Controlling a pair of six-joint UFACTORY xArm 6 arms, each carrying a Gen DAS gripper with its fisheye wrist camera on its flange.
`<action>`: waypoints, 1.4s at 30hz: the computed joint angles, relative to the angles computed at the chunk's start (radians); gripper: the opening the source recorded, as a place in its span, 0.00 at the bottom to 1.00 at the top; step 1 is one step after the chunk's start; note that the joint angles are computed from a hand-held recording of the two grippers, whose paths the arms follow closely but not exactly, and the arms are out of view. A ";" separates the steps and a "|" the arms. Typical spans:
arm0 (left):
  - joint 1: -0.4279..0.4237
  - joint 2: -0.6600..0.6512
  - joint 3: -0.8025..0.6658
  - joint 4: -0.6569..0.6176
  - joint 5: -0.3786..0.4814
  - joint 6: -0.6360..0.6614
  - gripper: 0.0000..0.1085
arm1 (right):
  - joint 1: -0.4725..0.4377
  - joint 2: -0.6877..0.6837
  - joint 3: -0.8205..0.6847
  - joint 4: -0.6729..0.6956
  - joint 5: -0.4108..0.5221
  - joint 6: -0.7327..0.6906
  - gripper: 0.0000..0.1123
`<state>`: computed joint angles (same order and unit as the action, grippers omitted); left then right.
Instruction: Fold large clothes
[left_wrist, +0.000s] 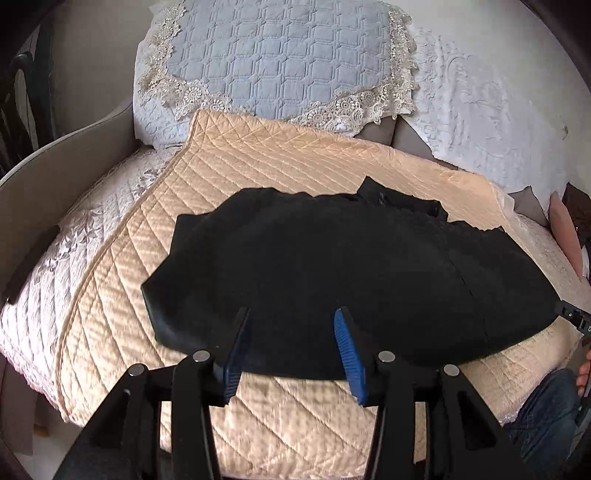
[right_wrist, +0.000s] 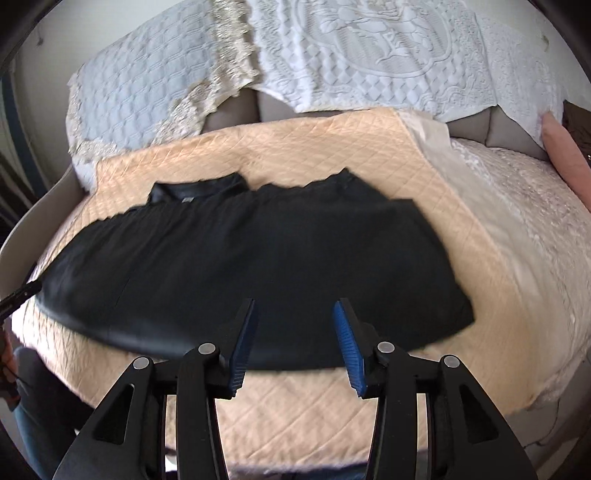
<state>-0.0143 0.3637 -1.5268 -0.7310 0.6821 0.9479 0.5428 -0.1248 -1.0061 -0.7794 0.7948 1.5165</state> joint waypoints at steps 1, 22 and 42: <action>0.000 -0.015 0.023 0.010 0.005 0.001 0.47 | 0.016 0.013 -0.008 0.000 -0.003 0.003 0.40; -0.020 -0.053 0.080 0.144 -0.029 -0.094 0.58 | 0.078 0.239 -0.224 0.053 -0.082 -0.128 0.40; 0.060 0.205 -0.280 0.203 0.045 -0.220 0.66 | 0.075 0.386 -0.420 0.121 -0.064 -0.254 0.44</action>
<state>0.0458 0.5683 -1.8063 -0.5282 0.7270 0.7281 0.6182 0.2608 -1.4256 -0.6584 0.7313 1.2625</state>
